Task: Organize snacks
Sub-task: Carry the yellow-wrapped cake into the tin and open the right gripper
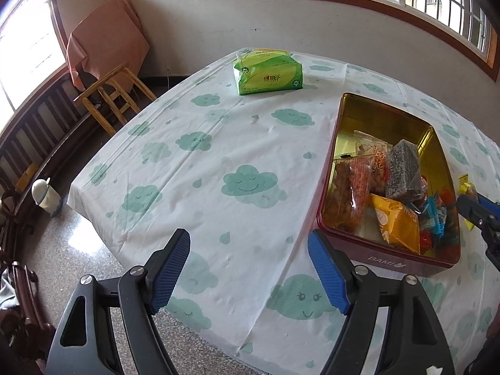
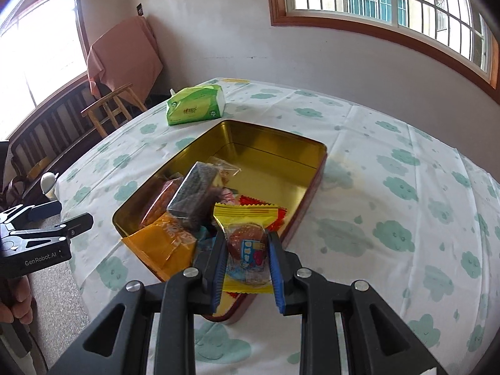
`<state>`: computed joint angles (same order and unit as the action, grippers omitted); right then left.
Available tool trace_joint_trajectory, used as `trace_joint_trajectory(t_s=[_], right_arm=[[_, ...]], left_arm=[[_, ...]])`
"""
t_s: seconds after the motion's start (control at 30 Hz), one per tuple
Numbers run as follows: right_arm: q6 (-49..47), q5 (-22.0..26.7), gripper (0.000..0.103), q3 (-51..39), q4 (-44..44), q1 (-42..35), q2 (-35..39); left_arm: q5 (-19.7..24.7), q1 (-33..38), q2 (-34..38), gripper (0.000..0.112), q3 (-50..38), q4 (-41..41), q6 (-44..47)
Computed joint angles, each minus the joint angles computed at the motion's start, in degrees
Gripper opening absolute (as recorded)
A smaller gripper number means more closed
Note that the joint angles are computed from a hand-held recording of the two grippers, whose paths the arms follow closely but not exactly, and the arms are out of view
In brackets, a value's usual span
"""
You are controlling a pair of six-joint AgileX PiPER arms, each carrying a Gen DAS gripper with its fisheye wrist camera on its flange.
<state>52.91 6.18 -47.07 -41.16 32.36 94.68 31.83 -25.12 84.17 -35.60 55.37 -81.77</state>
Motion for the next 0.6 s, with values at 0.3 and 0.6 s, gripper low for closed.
trace_joint_trajectory(t_s=[0.3, 0.6], right_arm=[[-1.95, 2.22, 0.026, -4.18, 1.9, 3.33, 4.52], [-2.58, 3.41, 0.026, -7.32, 3.84, 3.42, 8.98]], left_arm=[[-1.43, 1.26, -0.55, 0.075, 0.75, -1.24, 1.56], [-2.91, 3.18, -0.3, 0.076, 1.18, -2.35, 3.46]])
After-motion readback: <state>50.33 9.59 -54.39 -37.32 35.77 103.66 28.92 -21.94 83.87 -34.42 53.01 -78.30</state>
